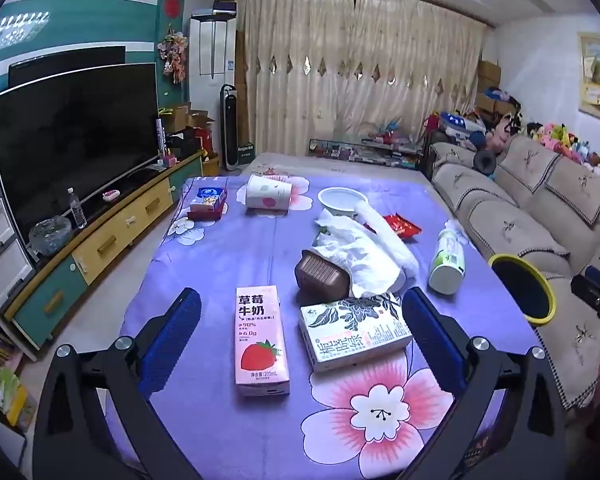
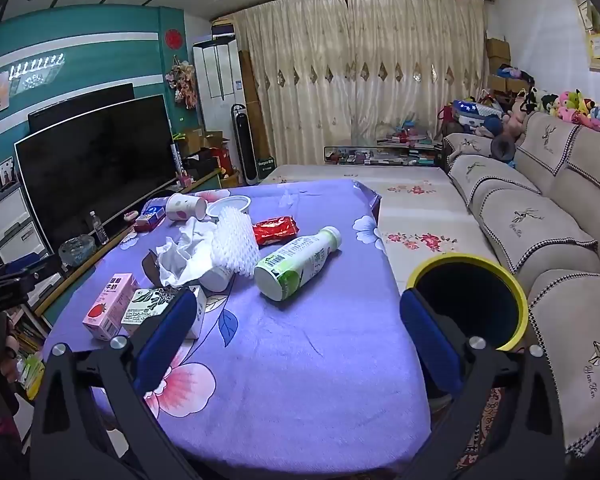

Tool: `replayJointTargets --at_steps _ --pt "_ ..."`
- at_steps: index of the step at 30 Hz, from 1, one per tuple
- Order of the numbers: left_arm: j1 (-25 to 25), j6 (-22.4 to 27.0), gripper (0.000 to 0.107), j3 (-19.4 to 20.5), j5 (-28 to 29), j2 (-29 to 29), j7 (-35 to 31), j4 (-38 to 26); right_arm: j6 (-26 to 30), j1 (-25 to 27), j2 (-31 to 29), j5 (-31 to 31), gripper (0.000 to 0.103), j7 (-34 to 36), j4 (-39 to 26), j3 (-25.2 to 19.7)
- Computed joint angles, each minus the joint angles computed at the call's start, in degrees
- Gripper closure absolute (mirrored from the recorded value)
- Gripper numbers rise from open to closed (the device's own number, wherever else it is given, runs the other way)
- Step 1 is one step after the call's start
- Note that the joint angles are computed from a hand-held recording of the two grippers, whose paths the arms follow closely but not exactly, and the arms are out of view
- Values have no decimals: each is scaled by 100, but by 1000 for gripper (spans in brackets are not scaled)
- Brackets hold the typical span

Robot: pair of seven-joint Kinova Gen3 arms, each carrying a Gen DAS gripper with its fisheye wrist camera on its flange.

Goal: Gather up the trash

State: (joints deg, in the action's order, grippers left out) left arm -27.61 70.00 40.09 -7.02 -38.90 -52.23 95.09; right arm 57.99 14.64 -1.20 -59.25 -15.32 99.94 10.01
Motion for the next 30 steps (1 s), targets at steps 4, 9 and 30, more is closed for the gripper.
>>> replayJointTargets --at_steps 4,9,30 --pt "60 -333 8 -80 10 -257 -17 202 -20 -25 -1 100 6 -86 -26 -23" --pt "269 -439 8 -380 113 -314 -56 318 -34 -51 1 92 6 -106 -14 -11" --pt "151 -287 8 -367 203 -435 -269 218 -241 -133 24 67 6 -155 22 -84"
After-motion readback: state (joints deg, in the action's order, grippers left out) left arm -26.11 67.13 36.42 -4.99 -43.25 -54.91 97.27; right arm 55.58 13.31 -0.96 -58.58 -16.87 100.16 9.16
